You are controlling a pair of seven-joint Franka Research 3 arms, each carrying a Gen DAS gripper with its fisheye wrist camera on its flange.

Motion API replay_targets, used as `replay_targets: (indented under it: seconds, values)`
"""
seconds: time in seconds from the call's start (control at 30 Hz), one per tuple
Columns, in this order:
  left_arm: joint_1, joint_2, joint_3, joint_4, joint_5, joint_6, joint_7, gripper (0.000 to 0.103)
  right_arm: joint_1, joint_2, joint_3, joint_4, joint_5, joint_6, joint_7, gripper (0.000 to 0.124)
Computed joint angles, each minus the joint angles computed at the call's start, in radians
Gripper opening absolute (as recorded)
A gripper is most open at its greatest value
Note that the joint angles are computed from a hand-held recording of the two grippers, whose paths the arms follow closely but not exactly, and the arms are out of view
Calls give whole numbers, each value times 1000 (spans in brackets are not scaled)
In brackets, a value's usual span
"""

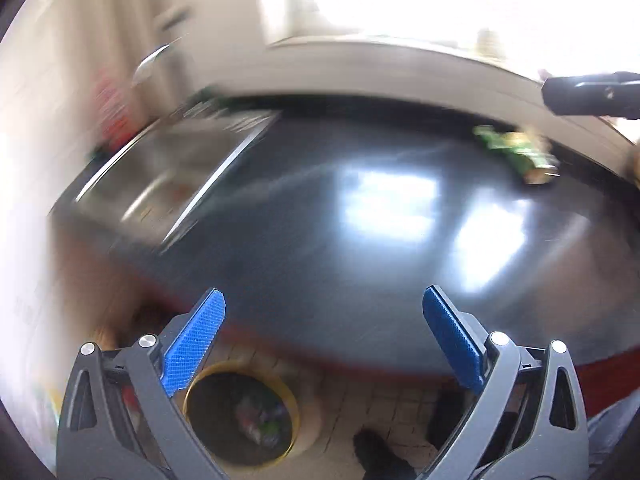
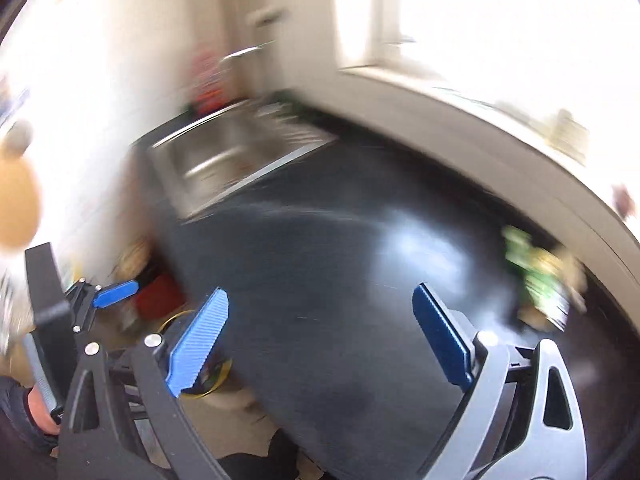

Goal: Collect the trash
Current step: 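Move both open tools back over the worktop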

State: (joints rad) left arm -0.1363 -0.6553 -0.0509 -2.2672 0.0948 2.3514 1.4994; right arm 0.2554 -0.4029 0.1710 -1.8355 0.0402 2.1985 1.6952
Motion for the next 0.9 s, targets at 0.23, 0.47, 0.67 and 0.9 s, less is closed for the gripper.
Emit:
replay_targets:
  seconds: [0.23,0.47,0.67,0.9]
  values:
    - [-175,219,-11,231,-204,21,168,96,-188,-238,-64,-198,-88,-27,143,90]
    - [-181,344,-84,361,-265,-26,174,96,-273,-325,-115,-284,-76,-31,108,90]
    - [-164,455,-133,483,-226,-63,145,96,-285,-267,-148,-274,-33,9,26,90]
    - [-165,667,-189,697,-166,-107,112,96,-284,-130,-205,-230,28,72,-97,90]
